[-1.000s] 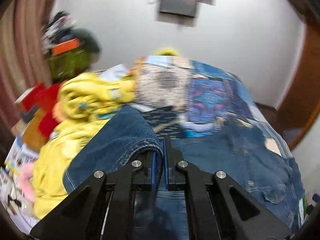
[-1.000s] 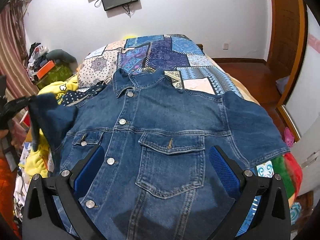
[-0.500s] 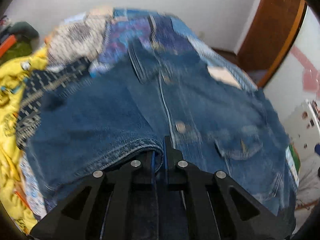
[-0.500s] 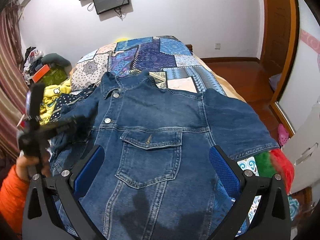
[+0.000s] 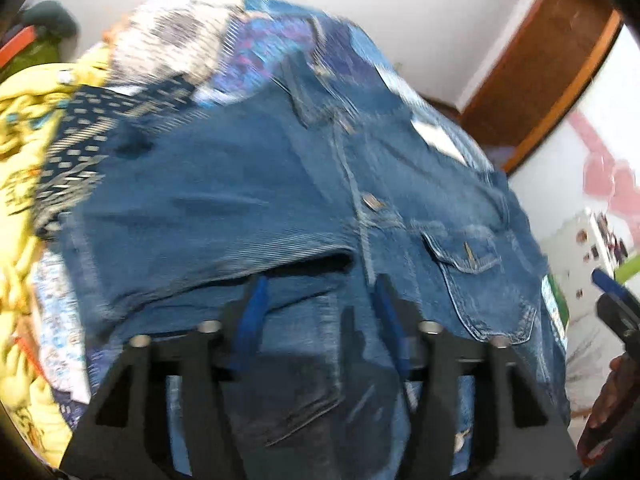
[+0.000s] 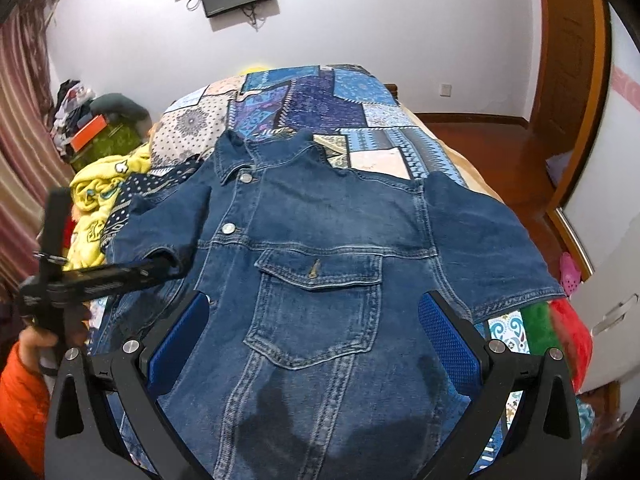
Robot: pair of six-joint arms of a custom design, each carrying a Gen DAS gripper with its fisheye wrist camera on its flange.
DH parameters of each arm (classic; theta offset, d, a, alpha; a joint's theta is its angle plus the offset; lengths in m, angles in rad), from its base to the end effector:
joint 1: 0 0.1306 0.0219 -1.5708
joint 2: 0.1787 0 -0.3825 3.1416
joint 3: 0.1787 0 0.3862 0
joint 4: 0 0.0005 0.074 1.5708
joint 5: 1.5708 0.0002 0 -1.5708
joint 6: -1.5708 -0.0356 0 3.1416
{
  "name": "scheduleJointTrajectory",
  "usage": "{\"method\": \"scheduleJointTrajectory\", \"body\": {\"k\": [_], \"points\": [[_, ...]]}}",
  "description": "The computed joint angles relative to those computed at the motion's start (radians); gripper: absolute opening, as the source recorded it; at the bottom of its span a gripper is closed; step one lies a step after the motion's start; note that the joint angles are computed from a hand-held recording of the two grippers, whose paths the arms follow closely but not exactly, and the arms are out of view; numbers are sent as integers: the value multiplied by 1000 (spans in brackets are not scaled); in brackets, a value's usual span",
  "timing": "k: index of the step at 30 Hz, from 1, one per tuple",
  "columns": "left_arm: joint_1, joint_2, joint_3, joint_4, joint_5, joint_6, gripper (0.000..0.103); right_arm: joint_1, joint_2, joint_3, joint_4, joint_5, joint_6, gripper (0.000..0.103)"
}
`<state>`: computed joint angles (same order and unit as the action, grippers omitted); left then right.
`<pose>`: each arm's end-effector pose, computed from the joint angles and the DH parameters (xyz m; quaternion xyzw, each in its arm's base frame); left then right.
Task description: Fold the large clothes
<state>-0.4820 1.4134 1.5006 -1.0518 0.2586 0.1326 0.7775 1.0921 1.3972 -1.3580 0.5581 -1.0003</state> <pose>0.4177 -0.2293 0.4574 0.2024 0.9254 -0.2068 0.2449 0.2478 0.2167 0.5214 0.1734 0.9157 0.0233 0.3619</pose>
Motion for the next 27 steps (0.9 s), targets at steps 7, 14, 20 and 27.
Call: {"method": "scheduleJointTrajectory", "body": {"k": [7,14,20,27], "points": [[168,-66,-91,81,-92,126,98,8,35,20,4,-5,17,103],[339,-14,-167,73,238,288,98,13,72,39,-10,-9,33,103],[354,38,-222,146,370,398,97,4,105,56,-14,-27,47,103],[341,75,-222,225,384,448,67,0,137,79,-28,-24,78,103]]}}
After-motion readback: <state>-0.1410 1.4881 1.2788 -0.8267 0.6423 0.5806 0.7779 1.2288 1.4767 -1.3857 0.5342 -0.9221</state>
